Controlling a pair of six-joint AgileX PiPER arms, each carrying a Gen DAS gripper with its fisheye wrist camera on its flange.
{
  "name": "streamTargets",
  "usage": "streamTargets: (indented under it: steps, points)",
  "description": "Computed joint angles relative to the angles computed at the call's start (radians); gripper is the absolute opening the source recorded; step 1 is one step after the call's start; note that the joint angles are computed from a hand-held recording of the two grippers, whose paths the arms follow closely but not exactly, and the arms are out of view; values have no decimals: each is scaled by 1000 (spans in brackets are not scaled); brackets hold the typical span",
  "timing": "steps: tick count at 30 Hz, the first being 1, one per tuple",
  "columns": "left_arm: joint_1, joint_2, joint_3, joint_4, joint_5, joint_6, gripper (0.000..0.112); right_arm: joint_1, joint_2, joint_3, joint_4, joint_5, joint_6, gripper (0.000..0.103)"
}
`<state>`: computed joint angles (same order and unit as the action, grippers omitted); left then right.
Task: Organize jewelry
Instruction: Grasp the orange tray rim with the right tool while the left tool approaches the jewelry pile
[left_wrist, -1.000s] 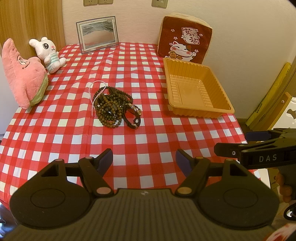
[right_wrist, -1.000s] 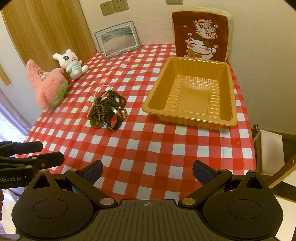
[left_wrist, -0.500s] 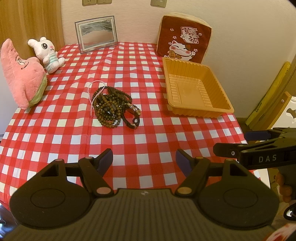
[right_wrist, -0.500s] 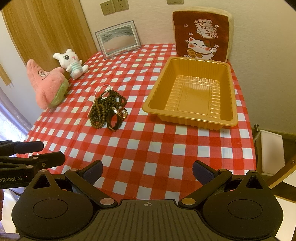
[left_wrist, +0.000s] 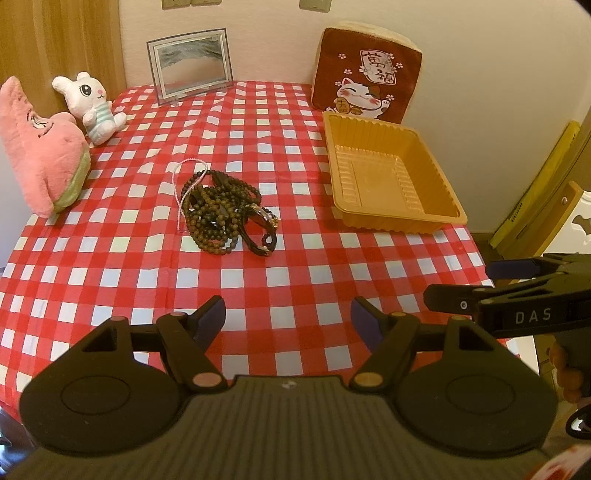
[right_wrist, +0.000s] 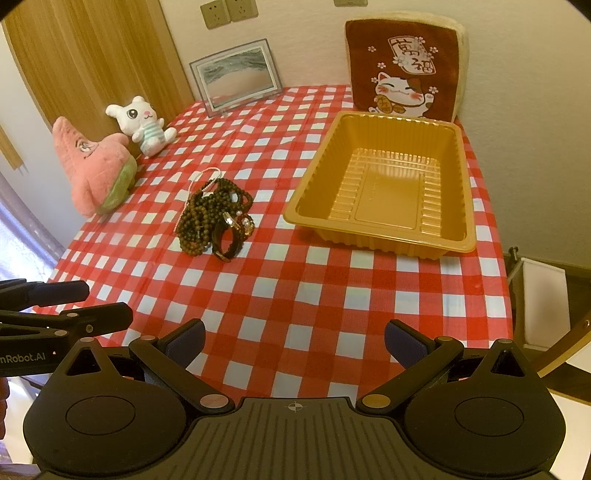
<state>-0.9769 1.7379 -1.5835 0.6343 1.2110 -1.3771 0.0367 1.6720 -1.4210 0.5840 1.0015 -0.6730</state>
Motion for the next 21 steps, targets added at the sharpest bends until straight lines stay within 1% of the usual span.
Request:
streamTargets:
  steps: [4, 10, 14, 16, 18, 21]
  points:
    - [27, 29, -7, -11, -36, 6, 73, -17, 7, -2, 22, 4, -13, 103]
    - [53, 48, -21, -9, -54, 21, 73, -65, 50, -4, 109, -57, -50, 103]
    - [81, 72, -29, -2, -71, 38, 73, -98, 64, 26, 157, -163, -81, 102]
    - [95, 85, -32, 8, -79, 38, 73, -109, 79, 36, 173, -224, -93, 97]
    - [111, 98, -36, 18, -86, 35, 73, -118, 108, 36, 191, -280, -102, 94]
    - [140, 118, -48, 20, -99, 38, 73, -140, 146, 50, 295, -362, -197, 92]
